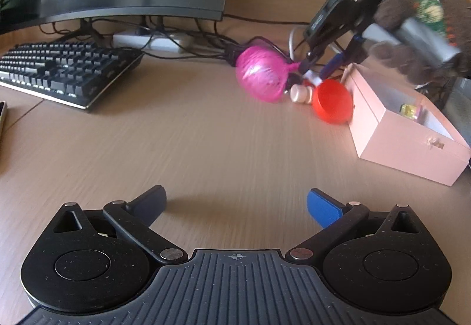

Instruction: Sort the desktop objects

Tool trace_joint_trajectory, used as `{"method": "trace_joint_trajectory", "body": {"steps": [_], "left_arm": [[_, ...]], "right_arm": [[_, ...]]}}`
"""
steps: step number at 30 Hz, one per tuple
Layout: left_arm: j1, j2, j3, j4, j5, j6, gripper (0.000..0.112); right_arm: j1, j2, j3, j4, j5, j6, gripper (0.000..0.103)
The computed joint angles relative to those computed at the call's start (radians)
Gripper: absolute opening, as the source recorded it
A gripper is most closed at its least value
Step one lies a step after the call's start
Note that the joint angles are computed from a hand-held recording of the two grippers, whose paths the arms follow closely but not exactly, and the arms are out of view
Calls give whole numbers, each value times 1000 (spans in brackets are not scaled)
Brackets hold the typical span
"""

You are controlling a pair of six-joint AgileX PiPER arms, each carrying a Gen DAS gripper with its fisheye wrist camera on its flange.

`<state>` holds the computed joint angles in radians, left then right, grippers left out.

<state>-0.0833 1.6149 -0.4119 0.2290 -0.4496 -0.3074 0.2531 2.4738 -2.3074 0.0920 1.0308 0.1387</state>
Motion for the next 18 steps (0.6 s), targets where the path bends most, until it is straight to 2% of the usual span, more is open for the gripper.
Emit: {"method": "trace_joint_trajectory", "body": {"steps": [1, 2, 3, 5, 9, 10, 13, 18], "left_arm": [[6, 0, 4, 16, -8, -15, 103], [8, 4, 12, 19, -23, -21, 103], [10, 10, 17, 23, -37, -27, 103], [13, 12, 17, 30, -41, -33, 103], [5, 11, 15, 13, -36, -18, 103], [7, 11, 15, 19, -37, -23, 103], [22, 12, 19, 56, -49, -55, 103], [37, 16, 17, 100, -58, -89, 103]], "right_arm": [[-2, -56, 87, 3, -60, -22, 36], [2, -87, 135, -33, -108, -4, 41], [15, -95, 143, -110, -129, 54, 44], [11, -52, 77, -153, -95, 146, 48], [2, -17, 75, -97, -103, 166, 51], [18, -30, 115, -123, -138, 184, 57], [56, -59, 179, -150, -172, 220, 64], [96, -181, 398, -75, -265, 139, 63]]}}
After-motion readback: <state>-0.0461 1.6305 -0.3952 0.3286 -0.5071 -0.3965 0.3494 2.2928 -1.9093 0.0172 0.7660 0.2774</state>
